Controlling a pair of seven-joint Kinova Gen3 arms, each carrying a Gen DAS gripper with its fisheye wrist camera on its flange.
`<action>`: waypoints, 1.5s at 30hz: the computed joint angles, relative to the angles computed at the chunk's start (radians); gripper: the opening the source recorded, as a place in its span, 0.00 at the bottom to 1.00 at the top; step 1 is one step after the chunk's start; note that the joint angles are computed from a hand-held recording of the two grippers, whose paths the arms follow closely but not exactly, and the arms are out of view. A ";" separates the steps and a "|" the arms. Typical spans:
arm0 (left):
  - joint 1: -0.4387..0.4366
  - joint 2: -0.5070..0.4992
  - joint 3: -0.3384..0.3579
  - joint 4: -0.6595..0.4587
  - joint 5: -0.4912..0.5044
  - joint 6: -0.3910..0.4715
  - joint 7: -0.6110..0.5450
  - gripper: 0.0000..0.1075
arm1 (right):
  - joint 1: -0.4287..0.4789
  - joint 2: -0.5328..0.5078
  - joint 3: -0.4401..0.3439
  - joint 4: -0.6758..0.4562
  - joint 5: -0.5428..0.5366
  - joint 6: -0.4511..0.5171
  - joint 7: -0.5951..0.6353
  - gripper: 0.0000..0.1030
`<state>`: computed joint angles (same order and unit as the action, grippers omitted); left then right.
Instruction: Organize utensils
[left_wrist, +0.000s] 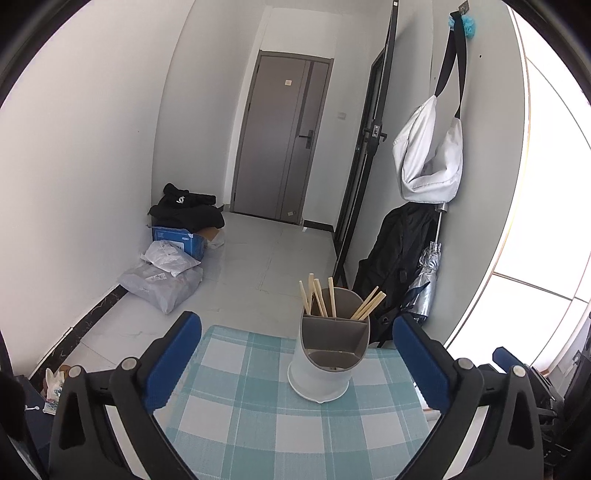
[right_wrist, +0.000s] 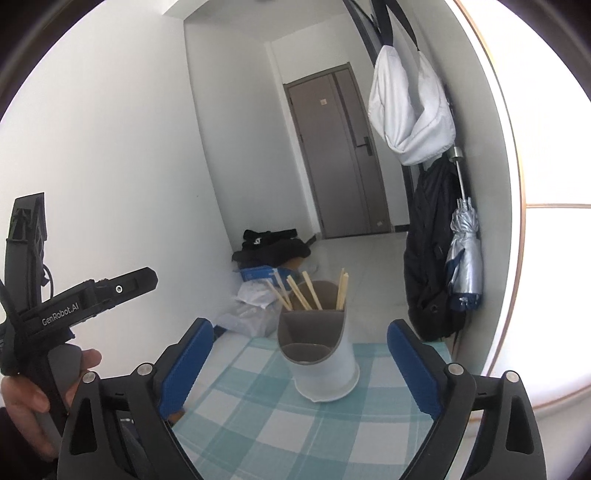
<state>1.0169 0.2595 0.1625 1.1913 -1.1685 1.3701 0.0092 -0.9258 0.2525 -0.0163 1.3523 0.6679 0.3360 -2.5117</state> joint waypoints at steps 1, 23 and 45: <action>0.003 -0.002 0.000 0.006 -0.003 0.000 0.006 0.95 | -0.018 -0.003 0.018 0.007 0.023 -0.001 -0.024 0.94; 0.047 0.008 0.004 0.011 -0.048 0.076 0.050 0.95 | -0.003 -0.021 -0.034 0.029 0.127 0.037 -0.098 0.98; 0.061 0.019 0.003 -0.003 -0.071 0.108 0.052 0.95 | 0.009 -0.023 -0.043 0.026 0.074 0.042 -0.045 0.99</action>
<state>1.0779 0.2785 0.1656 1.1886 -1.2400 1.4777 0.0609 -0.9165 0.2299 -0.0593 1.3783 0.7417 0.3778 -2.5563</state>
